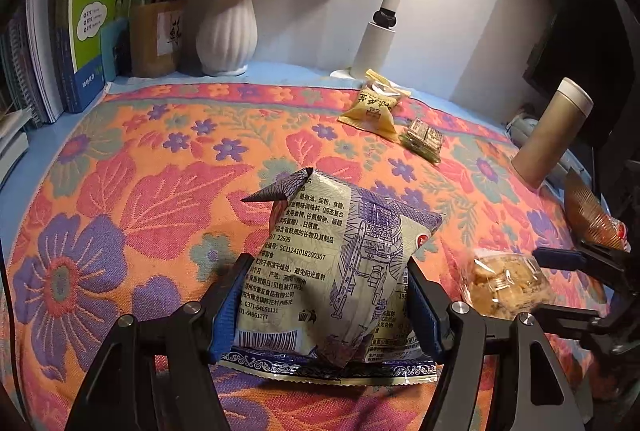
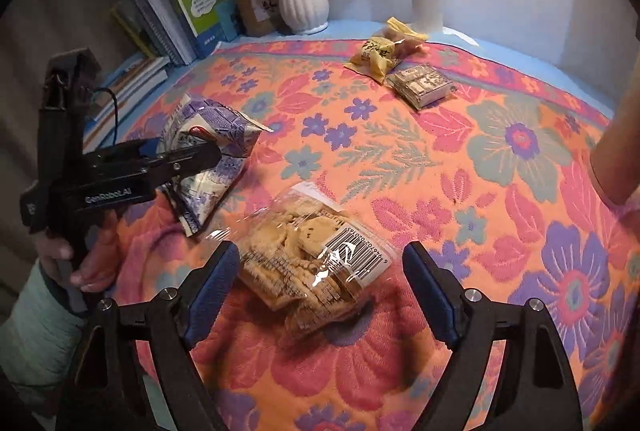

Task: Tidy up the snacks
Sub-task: 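Carry the cracker bag and purple-white bag to the glass plate and open both tools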

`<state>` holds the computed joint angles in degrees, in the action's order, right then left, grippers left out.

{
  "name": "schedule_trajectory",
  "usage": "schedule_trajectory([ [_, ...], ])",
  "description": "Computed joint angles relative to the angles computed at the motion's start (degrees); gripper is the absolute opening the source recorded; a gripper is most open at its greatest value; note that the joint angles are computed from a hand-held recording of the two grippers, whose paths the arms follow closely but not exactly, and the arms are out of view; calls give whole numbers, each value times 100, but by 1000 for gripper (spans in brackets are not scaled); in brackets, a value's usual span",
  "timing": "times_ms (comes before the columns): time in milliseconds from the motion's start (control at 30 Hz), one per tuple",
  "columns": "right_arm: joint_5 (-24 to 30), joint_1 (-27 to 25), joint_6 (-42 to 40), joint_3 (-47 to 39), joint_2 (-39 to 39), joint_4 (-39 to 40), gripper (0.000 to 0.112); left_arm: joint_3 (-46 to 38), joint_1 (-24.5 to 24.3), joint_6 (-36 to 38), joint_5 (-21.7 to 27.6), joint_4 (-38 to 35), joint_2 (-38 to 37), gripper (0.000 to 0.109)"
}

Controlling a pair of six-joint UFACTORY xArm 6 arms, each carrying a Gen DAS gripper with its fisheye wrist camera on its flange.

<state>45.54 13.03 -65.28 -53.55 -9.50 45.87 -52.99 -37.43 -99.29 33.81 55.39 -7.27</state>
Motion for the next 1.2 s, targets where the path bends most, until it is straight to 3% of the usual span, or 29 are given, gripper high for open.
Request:
schedule_trajectory([
  [167, 309, 8, -379, -236, 239, 281, 90, 19, 47, 10, -155, 29, 14, 69],
  [433, 537, -51, 129, -9, -52, -53, 92, 10, 99, 149, -307, 8, 58, 69],
  [633, 1833, -487, 110, 197, -455, 11, 91, 90, 130, 21, -437, 169, -4, 69],
  [667, 1848, -467, 32, 288, -593, 19, 91, 98, 128, 0, -433, 184, -14, 69],
  [700, 1652, -390, -23, 432, -786, -4, 91, 106, 123, -19, -421, 199, -26, 69],
  [800, 335, 33, -253, 830, -1284, -220, 91, 91, 113, -20, -394, 195, -18, 69],
  [867, -156, 215, -532, 809, -1242, -390, 92, 95, 117, 17, -393, 165, -23, 69],
  [1000, 10, 476, -958, 306, -644, -1146, 94, 95, 98, -28, -348, 157, -35, 69],
  [1100, -439, 822, -982, 257, -306, -1817, 94, 134, 116, -159, -391, 243, -75, 69],
  [1200, -344, 937, -821, 81, 83, -2073, 94, 148, 155, -120, -472, 151, -64, 69],
])
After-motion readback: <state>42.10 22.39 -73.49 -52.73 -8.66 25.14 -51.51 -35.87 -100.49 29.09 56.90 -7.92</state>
